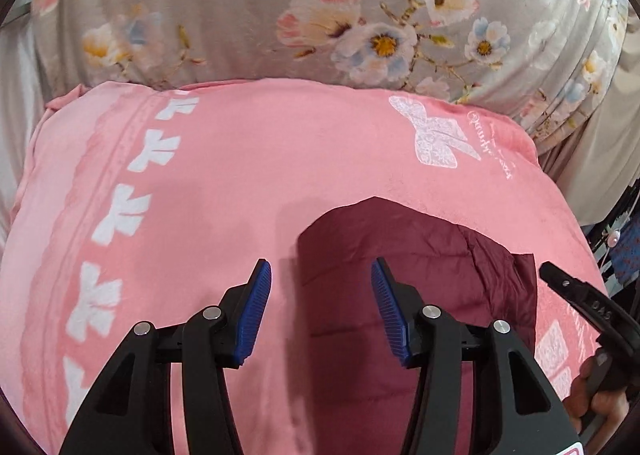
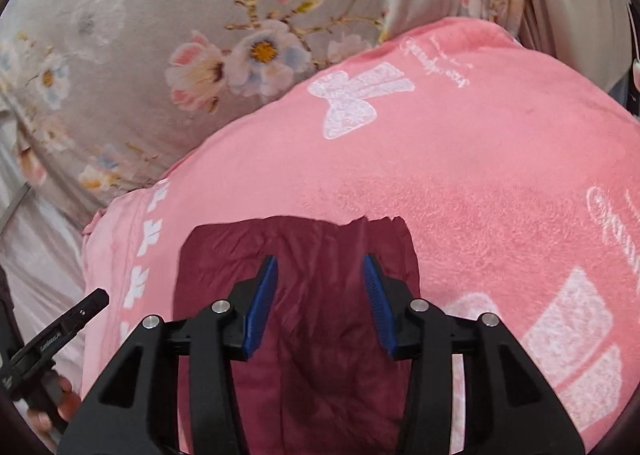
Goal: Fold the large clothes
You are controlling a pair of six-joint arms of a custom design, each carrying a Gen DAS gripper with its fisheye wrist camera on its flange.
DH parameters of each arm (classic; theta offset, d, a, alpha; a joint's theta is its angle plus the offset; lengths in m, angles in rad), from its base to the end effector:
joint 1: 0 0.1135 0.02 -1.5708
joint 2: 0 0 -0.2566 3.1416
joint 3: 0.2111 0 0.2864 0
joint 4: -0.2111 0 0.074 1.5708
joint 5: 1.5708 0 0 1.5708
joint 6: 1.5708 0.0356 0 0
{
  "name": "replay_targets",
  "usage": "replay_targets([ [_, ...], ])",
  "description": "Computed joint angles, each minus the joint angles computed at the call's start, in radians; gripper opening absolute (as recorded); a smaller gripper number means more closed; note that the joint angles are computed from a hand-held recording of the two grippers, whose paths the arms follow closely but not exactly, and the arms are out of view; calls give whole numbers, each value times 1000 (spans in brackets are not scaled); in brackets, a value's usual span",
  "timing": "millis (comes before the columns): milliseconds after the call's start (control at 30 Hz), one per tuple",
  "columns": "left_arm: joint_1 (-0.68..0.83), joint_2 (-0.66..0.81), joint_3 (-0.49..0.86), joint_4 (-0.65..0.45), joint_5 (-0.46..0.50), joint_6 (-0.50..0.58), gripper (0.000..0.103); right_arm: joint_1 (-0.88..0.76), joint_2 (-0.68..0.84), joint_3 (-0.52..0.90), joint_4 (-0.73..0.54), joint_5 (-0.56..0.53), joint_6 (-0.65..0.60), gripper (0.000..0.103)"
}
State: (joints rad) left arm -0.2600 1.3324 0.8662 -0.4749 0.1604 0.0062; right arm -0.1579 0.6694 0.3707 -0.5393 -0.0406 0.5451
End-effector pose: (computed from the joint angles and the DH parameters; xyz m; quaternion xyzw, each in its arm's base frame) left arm 0.2892 -0.0828 0.2024 0.1504 0.9361 -0.1146 0.2966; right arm 0.1754 -0.0265 0.1662 0.3146 0.8789 0.0875 0.3478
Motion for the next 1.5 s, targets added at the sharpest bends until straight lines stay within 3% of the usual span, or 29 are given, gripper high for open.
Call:
replay_targets([
  [67, -47, 102, 52, 12, -18, -26, 51, -16, 131, 6, 69, -5, 21, 46],
  [100, -61, 136, 70, 15, -19, -37, 51, -43, 187, -3, 117, -62, 23, 42],
  [133, -70, 169, 80, 21, -17, -50, 51, -74, 217, -18, 166, -133, 19, 21],
  [167, -83, 200, 92, 27, -20, -69, 51, -92, 220, -33, 197, -166, 21, 10],
  [233, -108, 254, 103, 56, -26, -96, 51, -94, 139, -80, 215, -106, 23, 5],
  [300, -138, 288, 102, 90, -60, -114, 51, -79, 111, -100, 214, -25, 20, 4],
  [367, -170, 328, 102, 127, -108, -123, 51, -58, 185, -105, 265, 23, -5, 4],
  [467, -202, 394, 105, 181, -152, -148, 54, -35, 331, -98, 369, 58, -36, 4],
  [733, -231, 459, 68, 314, -225, -178, 67, 1, 523, -113, 558, 100, -55, 6],
  [1000, -262, 480, 31, 404, -301, -187, 72, 15, 565, -148, 660, 117, -58, 6],
  [1500, -286, 499, 14, 458, -363, -191, 74, 32, 581, -151, 681, 137, -54, 6],
])
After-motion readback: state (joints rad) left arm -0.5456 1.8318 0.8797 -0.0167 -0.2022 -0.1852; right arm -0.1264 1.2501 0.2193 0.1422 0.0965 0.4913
